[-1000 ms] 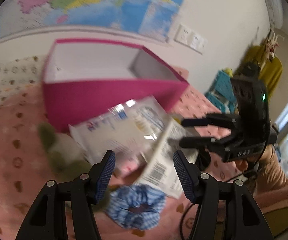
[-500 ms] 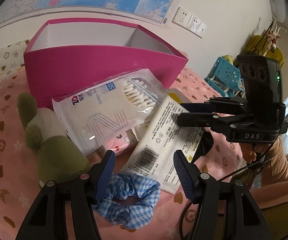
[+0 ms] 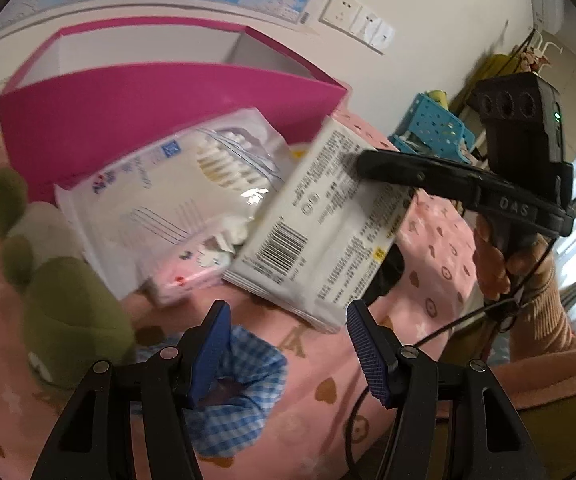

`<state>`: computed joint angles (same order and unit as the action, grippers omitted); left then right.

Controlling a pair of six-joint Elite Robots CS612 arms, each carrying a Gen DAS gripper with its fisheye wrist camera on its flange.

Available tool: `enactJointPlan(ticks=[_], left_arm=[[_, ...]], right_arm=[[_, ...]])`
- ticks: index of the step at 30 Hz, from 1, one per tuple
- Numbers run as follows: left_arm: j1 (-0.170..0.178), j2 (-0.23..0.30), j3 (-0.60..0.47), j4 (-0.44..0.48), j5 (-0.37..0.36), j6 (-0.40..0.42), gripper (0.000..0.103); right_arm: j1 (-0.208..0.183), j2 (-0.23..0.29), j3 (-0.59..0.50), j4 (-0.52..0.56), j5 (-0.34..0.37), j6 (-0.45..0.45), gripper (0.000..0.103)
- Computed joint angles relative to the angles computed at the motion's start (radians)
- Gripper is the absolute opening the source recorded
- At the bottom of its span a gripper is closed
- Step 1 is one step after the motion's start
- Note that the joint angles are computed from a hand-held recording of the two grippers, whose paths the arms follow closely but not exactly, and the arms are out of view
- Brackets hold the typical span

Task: Organize soft objects
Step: 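Grasp the white wipes pack with the right gripper and lift it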

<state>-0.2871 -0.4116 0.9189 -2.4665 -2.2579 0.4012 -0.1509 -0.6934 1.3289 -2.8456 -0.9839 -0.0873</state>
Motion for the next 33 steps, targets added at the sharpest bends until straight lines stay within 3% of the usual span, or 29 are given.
enactJointPlan(ticks=[8, 15, 19, 22, 26, 33], left_arm=[[-0.01, 0.041, -0.087, 0.198, -0.058, 0.031, 0.062], [-0.004, 0.032, -0.063, 0.136, -0.088, -0.002, 0.061], [0.005, 0.022, -0.052, 0.115, -0.152, 0.016, 0.061], [0.004, 0.018, -0.043, 0.085, -0.117, -0.006, 0.061], [0.008, 0.041, -0.086, 0.167, -0.109, -0.029, 0.061], [0.001, 0.058, -0.118, 0.239, -0.103, -0.006, 0.064]], right_arm=[[-0.014, 0.01, 0.01, -0.027, 0.033, 0.085, 0.019], [-0.02, 0.01, 0.026, -0.033, 0.05, 0.119, 0.02], [-0.014, 0.004, 0.03, -0.025, 0.052, 0.11, 0.02], [-0.01, 0.006, 0.026, -0.034, 0.06, 0.112, 0.019], [-0.012, 0.006, 0.028, -0.051, 0.051, 0.117, 0.019], [-0.03, 0.012, 0.05, -0.102, 0.07, 0.209, 0.019]])
